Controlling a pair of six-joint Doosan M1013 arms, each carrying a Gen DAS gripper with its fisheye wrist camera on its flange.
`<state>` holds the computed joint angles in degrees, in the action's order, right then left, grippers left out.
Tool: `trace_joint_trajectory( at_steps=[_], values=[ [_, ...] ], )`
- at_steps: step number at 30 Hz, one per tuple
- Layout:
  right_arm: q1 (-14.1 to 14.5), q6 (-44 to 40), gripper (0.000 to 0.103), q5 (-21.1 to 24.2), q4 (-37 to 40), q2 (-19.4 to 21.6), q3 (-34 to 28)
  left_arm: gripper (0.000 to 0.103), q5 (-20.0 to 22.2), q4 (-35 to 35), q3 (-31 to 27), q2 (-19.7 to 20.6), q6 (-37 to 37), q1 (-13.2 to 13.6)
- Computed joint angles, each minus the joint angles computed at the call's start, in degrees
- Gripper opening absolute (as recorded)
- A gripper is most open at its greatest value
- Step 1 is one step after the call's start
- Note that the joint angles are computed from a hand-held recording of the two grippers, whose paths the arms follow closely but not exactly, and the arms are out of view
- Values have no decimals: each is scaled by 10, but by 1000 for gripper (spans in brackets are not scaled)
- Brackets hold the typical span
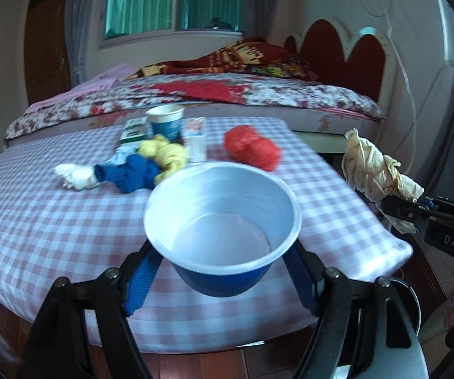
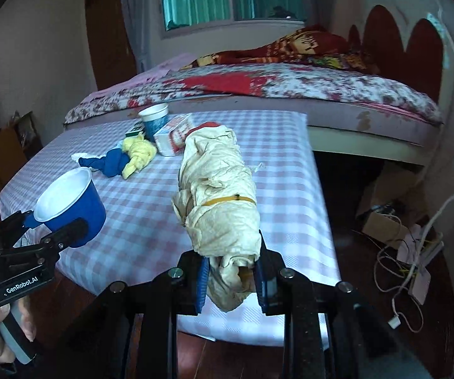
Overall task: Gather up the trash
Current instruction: 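Carry the bowl and cloth bundle over the black bin and open both tools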
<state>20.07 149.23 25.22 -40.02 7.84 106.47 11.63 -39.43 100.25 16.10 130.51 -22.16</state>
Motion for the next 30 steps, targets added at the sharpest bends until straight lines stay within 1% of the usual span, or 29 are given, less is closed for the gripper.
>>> trace_joint_trajectory(
  at_steps=[4, 10, 19, 26, 30],
  values=[
    [1, 52, 26, 12, -44, -32, 33, 76, 0, -52, 10, -9, 62, -14],
    [-2, 107, 26, 30, -79, -67, 72, 76, 10, -112, 20, -18, 133, -32],
    [-6, 164, 26, 63, -112, -113, 124, 76, 26, -139, 34, -31, 181, -62],
    [-14, 193, 26, 85, -103, -146, 164, 76, 43, -145, 43, -38, 198, -88],
    [-18, 198, 26, 97, -90, -163, 185, 76, 56, -159, 50, -42, 222, -107]
  ],
)
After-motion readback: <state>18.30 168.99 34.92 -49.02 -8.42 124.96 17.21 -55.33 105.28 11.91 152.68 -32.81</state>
